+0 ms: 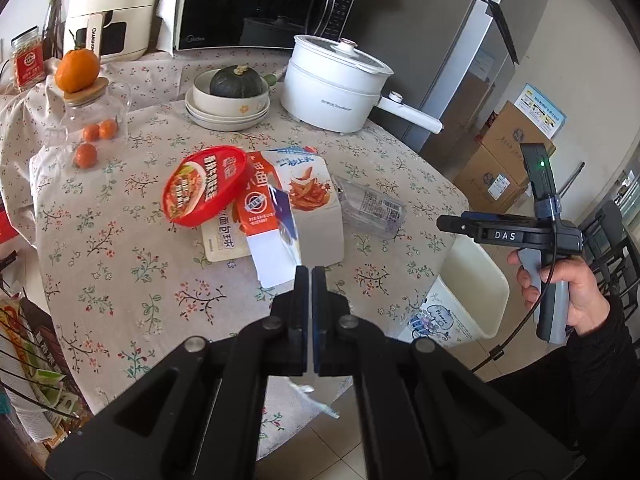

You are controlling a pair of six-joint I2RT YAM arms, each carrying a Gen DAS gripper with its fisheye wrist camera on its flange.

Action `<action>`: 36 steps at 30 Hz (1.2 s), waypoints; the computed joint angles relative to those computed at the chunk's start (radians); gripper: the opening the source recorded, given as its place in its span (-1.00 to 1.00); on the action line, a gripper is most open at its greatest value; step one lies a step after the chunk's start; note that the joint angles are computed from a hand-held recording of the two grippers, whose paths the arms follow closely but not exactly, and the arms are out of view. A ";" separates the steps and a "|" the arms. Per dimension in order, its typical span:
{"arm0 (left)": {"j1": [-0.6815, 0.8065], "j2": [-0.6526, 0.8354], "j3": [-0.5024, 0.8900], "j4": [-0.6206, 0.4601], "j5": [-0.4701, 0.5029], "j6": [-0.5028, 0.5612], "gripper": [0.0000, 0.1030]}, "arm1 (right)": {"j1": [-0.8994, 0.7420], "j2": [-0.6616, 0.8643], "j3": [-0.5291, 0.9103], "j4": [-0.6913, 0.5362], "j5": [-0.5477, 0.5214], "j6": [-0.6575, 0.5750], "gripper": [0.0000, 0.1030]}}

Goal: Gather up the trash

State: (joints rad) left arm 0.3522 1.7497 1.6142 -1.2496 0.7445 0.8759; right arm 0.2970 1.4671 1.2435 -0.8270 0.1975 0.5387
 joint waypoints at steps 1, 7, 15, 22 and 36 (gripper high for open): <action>-0.017 0.000 -0.008 -0.002 -0.018 0.007 -0.97 | -0.001 -0.002 -0.002 0.000 -0.001 -0.002 0.50; -0.119 -0.003 -0.078 0.074 -0.143 -0.068 -0.88 | -0.014 -0.010 -0.018 -0.004 -0.022 0.000 0.50; -0.090 0.051 -0.058 0.090 -0.220 -0.106 0.51 | -0.007 -0.035 -0.038 -0.018 -0.049 -0.009 0.50; 0.026 0.045 -0.146 0.088 -0.284 0.087 0.51 | 0.041 -0.077 -0.069 -0.043 -0.028 -0.037 0.50; 0.247 -0.133 -0.483 0.156 -0.318 0.756 0.51 | 0.062 -0.147 -0.159 -0.068 -0.003 0.003 0.50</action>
State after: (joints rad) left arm 0.5988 1.6165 1.1313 -1.0933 0.4266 1.6317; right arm 0.3586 1.3199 1.0845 -0.8953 0.1946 0.5414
